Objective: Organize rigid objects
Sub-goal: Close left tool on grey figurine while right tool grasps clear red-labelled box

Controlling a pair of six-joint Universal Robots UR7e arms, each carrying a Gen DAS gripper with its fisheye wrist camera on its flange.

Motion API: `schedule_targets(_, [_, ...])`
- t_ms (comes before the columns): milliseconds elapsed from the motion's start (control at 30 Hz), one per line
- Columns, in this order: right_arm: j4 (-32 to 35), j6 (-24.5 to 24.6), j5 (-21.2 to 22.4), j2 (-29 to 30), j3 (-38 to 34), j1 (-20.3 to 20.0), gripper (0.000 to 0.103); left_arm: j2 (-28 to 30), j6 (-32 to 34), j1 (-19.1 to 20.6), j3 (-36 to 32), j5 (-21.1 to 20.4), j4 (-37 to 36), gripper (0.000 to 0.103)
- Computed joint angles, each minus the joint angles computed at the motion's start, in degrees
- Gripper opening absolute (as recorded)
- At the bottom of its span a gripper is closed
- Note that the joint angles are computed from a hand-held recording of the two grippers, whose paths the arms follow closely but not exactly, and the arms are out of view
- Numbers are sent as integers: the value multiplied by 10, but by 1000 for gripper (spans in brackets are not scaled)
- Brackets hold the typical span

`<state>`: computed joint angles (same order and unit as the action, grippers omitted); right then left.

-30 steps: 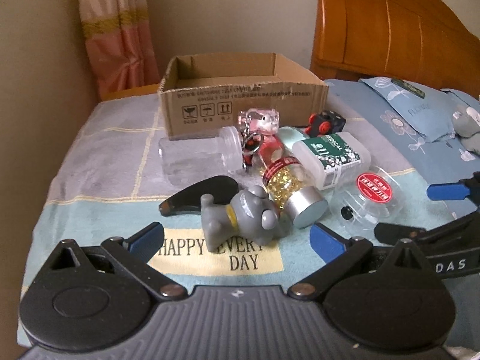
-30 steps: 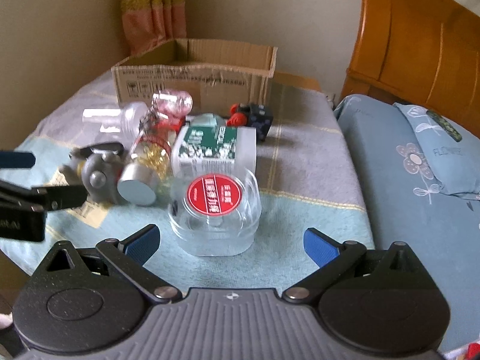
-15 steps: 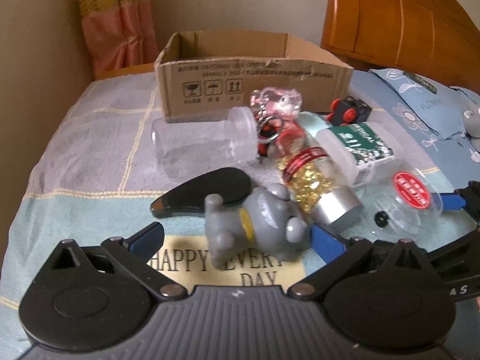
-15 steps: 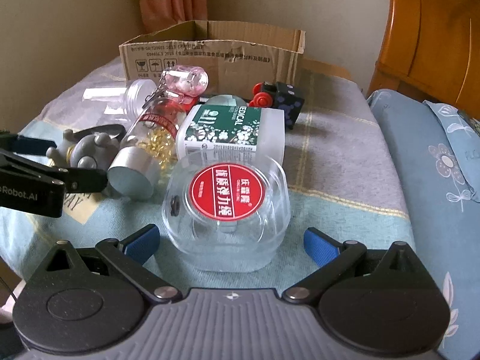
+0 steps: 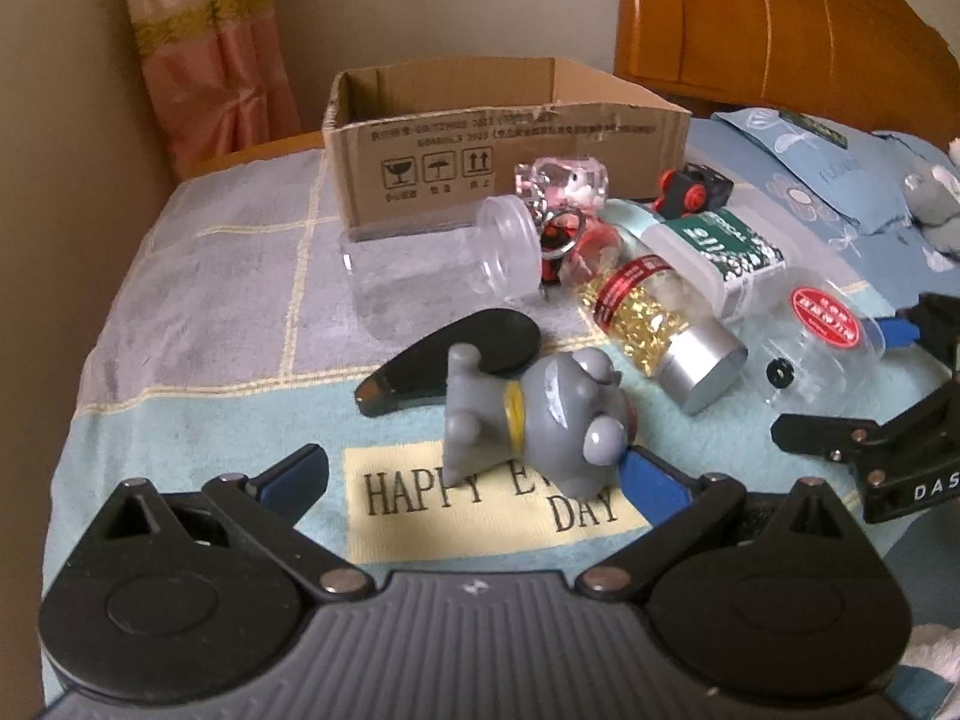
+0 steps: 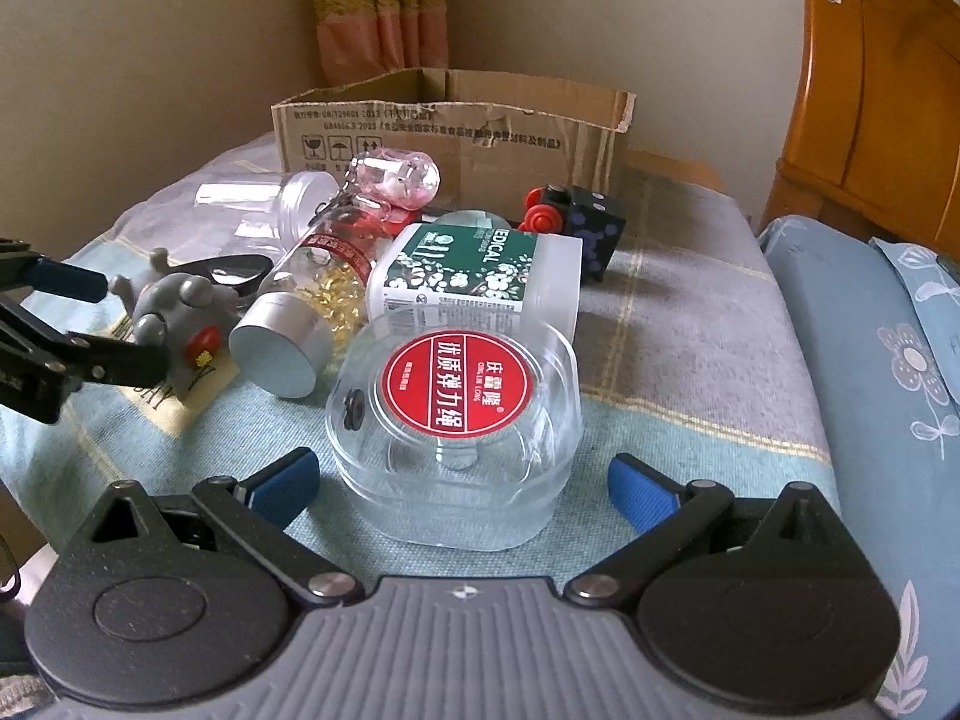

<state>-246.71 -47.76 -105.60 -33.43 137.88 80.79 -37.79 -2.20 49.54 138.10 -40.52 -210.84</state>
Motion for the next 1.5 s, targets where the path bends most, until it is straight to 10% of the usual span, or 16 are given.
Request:
schedule_targets(767, [-24,-10,20,11,-2,-9,103,57,33,-6,-36,25,-38,102])
schedule_targets(1167, [8,2,-4,0,-11,4,103,48,15,4,-45,-4,-35,75])
schedule_targets(1500, [36,5,-24,-2,-29,29,99,35,11,11,-41,-22,-34,74])
